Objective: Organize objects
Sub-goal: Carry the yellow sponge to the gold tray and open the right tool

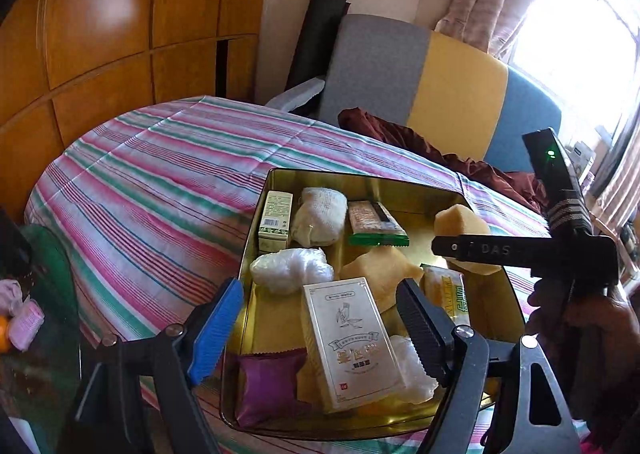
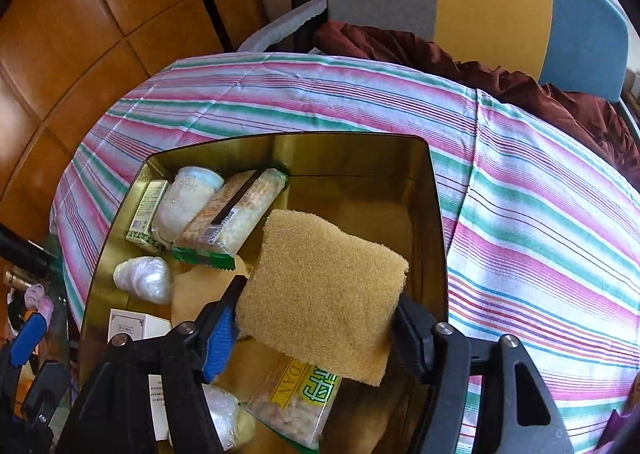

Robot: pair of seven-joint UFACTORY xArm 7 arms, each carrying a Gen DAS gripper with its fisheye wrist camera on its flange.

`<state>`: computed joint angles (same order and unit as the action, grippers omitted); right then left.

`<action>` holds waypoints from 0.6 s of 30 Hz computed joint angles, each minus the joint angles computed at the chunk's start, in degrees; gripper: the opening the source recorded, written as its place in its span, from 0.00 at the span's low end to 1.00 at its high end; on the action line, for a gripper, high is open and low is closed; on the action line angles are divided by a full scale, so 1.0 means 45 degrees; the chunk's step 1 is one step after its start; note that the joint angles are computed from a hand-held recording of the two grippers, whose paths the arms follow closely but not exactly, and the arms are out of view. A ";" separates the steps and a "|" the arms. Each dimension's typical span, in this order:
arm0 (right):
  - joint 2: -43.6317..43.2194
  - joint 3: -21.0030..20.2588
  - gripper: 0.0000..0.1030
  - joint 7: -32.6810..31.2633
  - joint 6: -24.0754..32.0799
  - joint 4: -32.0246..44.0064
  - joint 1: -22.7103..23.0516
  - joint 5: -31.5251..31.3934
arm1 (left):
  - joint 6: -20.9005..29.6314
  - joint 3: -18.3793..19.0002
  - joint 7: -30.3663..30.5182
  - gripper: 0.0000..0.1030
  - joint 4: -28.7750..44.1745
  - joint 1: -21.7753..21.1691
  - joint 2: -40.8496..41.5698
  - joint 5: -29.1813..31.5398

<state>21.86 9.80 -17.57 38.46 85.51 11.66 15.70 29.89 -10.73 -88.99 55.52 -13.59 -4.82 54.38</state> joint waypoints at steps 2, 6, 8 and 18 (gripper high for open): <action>-0.0064 0.0085 0.72 -0.0180 0.0069 -0.0052 -0.0118 0.0228 | -0.0073 0.0015 -0.0057 0.81 -0.0050 0.0010 -0.0007 -0.0028; -0.0180 0.0047 0.81 -0.0205 0.0344 -0.0001 -0.0099 0.0269 | -0.0030 -0.0004 0.0101 0.81 0.0003 -0.0034 0.0036 -0.0165; -0.0402 0.0058 0.81 -0.0280 0.0248 -0.0148 -0.0125 0.0380 | -0.0041 -0.0033 0.0081 0.82 -0.0023 -0.0058 -0.0054 -0.0073; -0.2743 -0.0268 0.81 -0.1489 -0.1352 -0.3089 -0.0716 0.1647 | 0.0231 -0.0219 0.0311 0.85 0.0299 -0.0297 0.0044 0.0081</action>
